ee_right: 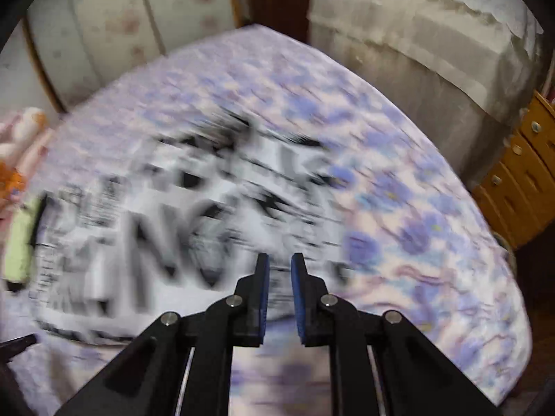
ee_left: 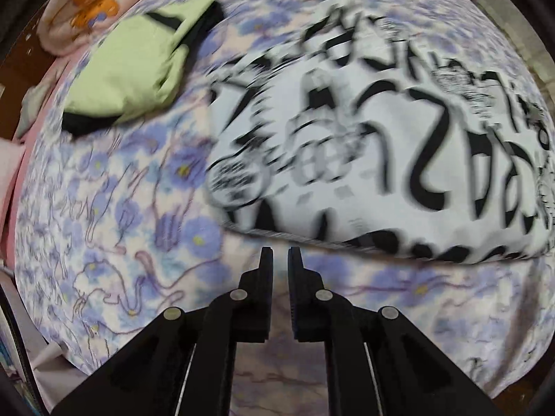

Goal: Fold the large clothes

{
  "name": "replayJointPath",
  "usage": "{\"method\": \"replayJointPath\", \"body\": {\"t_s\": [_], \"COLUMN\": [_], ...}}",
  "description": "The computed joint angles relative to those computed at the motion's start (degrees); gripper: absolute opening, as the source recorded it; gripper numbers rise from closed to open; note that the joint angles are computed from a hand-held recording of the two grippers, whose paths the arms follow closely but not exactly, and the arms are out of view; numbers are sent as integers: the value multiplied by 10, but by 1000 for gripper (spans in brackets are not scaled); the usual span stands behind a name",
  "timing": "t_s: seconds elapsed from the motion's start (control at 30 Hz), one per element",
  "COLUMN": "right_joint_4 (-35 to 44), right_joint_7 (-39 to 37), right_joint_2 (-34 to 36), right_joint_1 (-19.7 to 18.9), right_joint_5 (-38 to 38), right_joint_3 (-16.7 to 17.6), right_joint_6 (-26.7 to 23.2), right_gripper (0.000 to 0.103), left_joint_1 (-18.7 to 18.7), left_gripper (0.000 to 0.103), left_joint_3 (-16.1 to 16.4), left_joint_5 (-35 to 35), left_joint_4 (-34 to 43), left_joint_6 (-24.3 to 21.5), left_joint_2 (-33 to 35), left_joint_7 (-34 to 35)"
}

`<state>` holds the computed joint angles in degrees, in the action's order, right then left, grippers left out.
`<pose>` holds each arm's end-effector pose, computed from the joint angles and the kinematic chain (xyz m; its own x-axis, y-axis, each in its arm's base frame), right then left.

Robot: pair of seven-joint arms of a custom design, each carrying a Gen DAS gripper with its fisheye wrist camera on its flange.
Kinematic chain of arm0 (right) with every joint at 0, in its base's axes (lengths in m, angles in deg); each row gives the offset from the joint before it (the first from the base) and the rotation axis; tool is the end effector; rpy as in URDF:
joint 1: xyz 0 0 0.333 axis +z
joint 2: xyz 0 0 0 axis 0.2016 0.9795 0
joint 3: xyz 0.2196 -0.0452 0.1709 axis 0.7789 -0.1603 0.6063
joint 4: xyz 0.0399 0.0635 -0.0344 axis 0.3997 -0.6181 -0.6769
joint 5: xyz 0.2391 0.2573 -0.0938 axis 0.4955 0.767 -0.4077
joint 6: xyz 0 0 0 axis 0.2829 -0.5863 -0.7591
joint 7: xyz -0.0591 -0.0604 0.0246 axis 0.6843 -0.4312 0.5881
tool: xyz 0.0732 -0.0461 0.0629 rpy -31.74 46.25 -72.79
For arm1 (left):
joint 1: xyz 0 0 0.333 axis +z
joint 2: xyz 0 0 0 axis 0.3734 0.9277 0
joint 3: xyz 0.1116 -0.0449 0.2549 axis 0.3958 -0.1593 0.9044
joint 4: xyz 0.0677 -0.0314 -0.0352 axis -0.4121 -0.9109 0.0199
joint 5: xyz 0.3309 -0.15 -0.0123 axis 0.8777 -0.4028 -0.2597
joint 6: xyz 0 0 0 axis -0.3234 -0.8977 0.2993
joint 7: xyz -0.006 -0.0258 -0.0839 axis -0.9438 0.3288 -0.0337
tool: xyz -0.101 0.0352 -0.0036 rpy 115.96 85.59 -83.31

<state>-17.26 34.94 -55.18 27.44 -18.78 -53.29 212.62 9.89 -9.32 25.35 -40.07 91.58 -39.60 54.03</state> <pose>0.5286 0.2002 0.5700 -0.0094 -0.9959 -0.0901 -0.8381 0.0570 -0.5425 0.4306 -0.1870 0.5088 0.3979 -0.9137 -0.0829 -0.9074 -0.3786 -0.1825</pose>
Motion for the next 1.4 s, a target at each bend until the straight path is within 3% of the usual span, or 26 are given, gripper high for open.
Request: {"method": "replayJointPath", "body": {"t_s": [0.23, 0.5, 0.57, 0.73, 0.83, 0.9, 1.0, 1.13, 1.27, 1.33, 1.4], "right_joint_4": [77, 68, 50, 16, 13, 7, 0, 2, -4, -13, -26], "right_joint_7": [-147, -185, -185, -228, -287, -289, -333, -363, -349, -308, -297], "right_joint_2": [81, 123, 125, 136, 141, 138, 131, 126, 113, 103, 92], "right_joint_1": [54, 86, 86, 72, 62, 66, 47, 40, 36, 37, 24], "right_joint_5": [184, 261, 276, 348, 383, 361, 407, 405, 368, 313, 294], "right_joint_3": [30, 32, 30, 37, 42, 33, 34, 26, 10, -7, -15], "right_joint_6": [30, 83, 93, 122, 124, 131, 124, 109, 94, 93, 92], "right_gripper": [11, 5, 0, 0, 0, 0, 0, 0, 0, 0, 0], "left_joint_1": [-3, -28, -37, -44, -34, -24, -20, -23, -7, -5, -14], "left_gripper": [7, 7, 7, 7, 5, 3, 1, 1, 1, 1, 1], "left_joint_3": [-4, -21, -20, -17, -15, -14, -8, -1, 4, 1, -7], "left_joint_5": [-13, -57, -29, -12, -26, -46, -33, 75, 65, 82, 144], "left_joint_4": [138, 217, 218, 219, 184, 155, 120, 104, 63, 71, 107], "left_joint_6": [42, 102, 97, 103, 141, 166, 178, 119, 130, 97, 4], "left_joint_2": [110, 226, 241, 265, 251, 233, 205, 180, 147, 148, 165], "left_joint_7": [28, 22, 9, -11, -15, -4, -29, -106, -108, -108, -116]}}
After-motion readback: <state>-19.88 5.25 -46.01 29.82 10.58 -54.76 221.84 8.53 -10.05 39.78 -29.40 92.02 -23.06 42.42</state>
